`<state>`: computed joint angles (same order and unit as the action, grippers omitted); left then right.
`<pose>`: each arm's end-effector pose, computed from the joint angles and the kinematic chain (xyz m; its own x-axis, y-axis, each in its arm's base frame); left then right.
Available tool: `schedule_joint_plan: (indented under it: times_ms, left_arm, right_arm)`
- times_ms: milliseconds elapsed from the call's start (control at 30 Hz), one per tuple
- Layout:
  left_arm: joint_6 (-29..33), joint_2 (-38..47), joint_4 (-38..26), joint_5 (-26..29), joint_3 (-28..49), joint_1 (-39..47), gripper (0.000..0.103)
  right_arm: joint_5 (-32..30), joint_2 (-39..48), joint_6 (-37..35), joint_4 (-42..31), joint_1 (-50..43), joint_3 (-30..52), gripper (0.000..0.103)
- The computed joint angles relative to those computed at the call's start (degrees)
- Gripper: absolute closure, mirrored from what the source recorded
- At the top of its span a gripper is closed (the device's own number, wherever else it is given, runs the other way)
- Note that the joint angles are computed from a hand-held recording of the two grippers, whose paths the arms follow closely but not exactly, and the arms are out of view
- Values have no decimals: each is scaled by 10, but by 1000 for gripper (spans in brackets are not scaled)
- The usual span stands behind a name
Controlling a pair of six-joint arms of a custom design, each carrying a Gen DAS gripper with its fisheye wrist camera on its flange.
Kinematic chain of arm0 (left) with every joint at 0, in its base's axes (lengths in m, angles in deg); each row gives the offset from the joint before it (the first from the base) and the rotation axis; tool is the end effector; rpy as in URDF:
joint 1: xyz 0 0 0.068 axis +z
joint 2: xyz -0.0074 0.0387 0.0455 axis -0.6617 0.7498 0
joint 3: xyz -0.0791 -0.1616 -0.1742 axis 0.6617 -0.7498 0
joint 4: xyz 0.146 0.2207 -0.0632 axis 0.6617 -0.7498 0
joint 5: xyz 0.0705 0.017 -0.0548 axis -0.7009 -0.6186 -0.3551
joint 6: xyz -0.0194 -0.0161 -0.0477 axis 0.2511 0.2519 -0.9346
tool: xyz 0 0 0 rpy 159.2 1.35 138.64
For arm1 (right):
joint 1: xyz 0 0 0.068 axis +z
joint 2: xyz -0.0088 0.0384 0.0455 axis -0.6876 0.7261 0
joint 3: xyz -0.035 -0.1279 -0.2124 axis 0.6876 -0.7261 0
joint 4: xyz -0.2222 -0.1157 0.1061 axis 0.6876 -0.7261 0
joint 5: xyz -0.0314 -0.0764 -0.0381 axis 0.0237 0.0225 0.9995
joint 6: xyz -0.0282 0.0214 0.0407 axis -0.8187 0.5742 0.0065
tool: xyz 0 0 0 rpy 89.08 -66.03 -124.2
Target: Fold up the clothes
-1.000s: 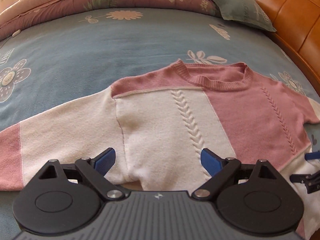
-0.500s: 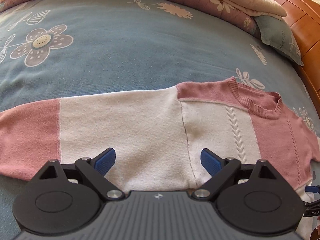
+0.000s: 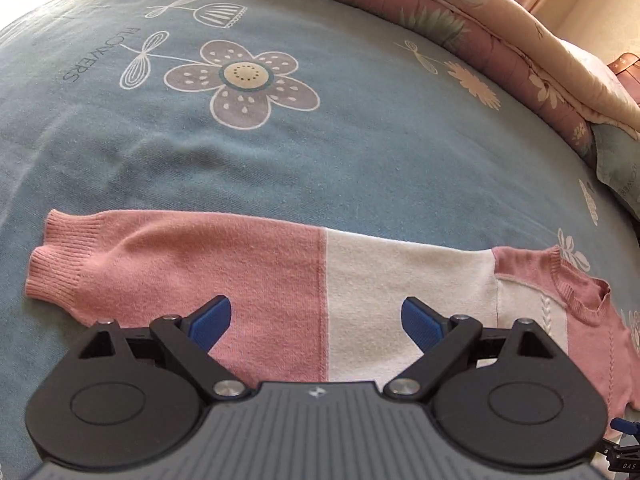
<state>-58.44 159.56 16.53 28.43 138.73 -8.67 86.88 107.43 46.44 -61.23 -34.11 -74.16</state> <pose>0.3126 0.1819 0.0835 -0.8883 -0.1353 -0.4389 -0.0073 0.9596 -0.2812 0.1350 0.0170 0.0737 -0.8696 0.2105 -0.4465 0.2221 0.9747 0.0270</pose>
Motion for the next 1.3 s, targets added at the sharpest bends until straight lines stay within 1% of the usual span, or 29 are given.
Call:
schedule_joint_plan:
  times_ms: [33,100,167,267,333,400,533,600,633,800,933,1100,1300]
  left_arm:
    - [-1,17,-3,-4,17,3,11]
    - [-2,50,-9,-31,42,14,11]
    - [-16,61,3,-49,45,40,11]
    - [-19,70,25,-79,57,69,11]
    - [-26,80,19,-100,76,78,13]
    - [-27,85,0,-68,98,89,13]
    - [-22,81,-15,0,113,83,11]
    - [-5,98,-42,19,134,70,11]
    - [4,107,-51,20,142,64,11]
    - [28,139,-56,-12,157,43,12]
    - [41,147,-68,-9,171,43,9]
    - [63,160,-95,1,195,49,9]
    - [72,174,-120,15,219,56,9]
  right_arm:
    - [1,33,12,23,18,11,0]
    - [1,83,29,55,46,31,0]
    - [2,120,37,71,64,49,0]
    - [9,171,39,88,83,70,0]
    - [10,206,39,102,90,83,0]
    - [5,238,49,116,97,96,0]
    - [5,286,74,132,132,127,0]
    - [4,313,86,139,150,145,0]
    - [3,324,91,141,158,153,0]
    - [-1,361,120,134,191,186,0]
    - [-5,384,129,128,211,199,0]
    - [2,418,121,121,237,224,0]
    - [-1,443,116,101,239,251,0]
